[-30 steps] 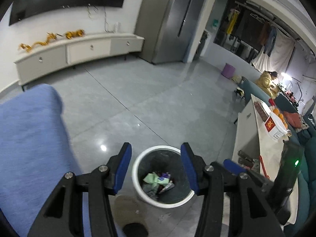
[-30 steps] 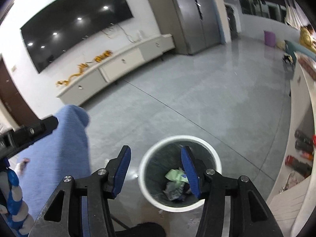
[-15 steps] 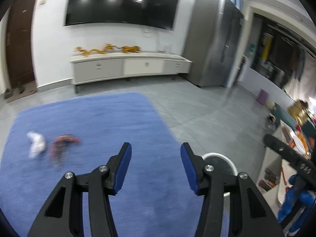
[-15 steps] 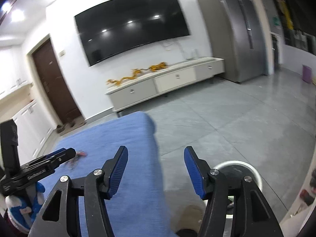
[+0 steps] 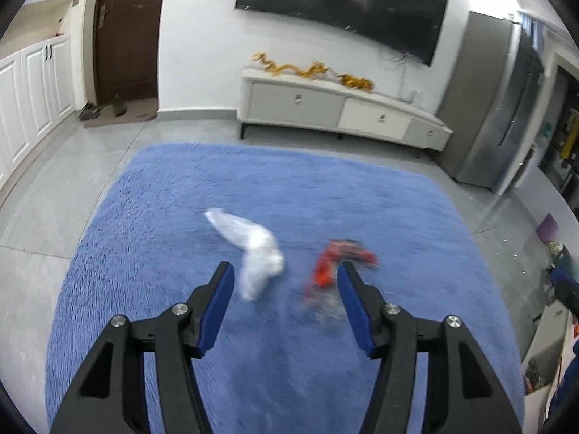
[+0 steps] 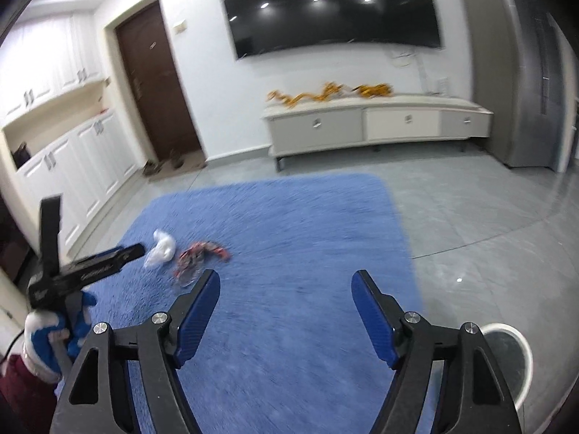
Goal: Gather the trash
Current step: 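Grasp the clear plastic bag with the left tool while the right tool grasps the red wrapper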
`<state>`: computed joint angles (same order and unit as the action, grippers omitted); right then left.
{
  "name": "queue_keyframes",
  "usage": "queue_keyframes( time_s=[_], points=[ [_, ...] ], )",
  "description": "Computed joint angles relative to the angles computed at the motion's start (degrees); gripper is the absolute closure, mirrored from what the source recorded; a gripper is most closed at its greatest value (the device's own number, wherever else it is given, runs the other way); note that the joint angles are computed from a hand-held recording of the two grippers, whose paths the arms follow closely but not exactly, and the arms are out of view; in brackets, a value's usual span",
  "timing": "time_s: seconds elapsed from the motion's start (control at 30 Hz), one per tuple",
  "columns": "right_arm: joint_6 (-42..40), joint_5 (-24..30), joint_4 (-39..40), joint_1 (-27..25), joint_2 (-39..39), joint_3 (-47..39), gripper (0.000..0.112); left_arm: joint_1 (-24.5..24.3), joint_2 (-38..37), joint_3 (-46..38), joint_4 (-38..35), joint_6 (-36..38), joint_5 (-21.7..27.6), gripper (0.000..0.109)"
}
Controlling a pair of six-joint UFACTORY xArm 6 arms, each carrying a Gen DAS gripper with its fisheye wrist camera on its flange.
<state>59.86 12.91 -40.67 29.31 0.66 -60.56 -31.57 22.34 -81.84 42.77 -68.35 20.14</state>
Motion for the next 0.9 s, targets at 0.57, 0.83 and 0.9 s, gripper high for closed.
queue_keyframes(
  time_s=[0.57,0.83,0.9],
  points=[
    [-38.75,0.74,35.45,5.25,31.37,-30.46,0.036,5.59,14.34,-10.69,-16.34,12.89,-6.12,0.077],
    [-39.38,8.59,35.40,6.41,40.07,-43.30,0.054,6.00,13.93,-8.83,-17.31,12.65,-9.06,0.079],
    [-38.19,10.46,33.60,6.53,40.78,-44.55,0.072,6.04,13.72,-8.54,-17.39,12.60,-9.24,0.080]
  ],
)
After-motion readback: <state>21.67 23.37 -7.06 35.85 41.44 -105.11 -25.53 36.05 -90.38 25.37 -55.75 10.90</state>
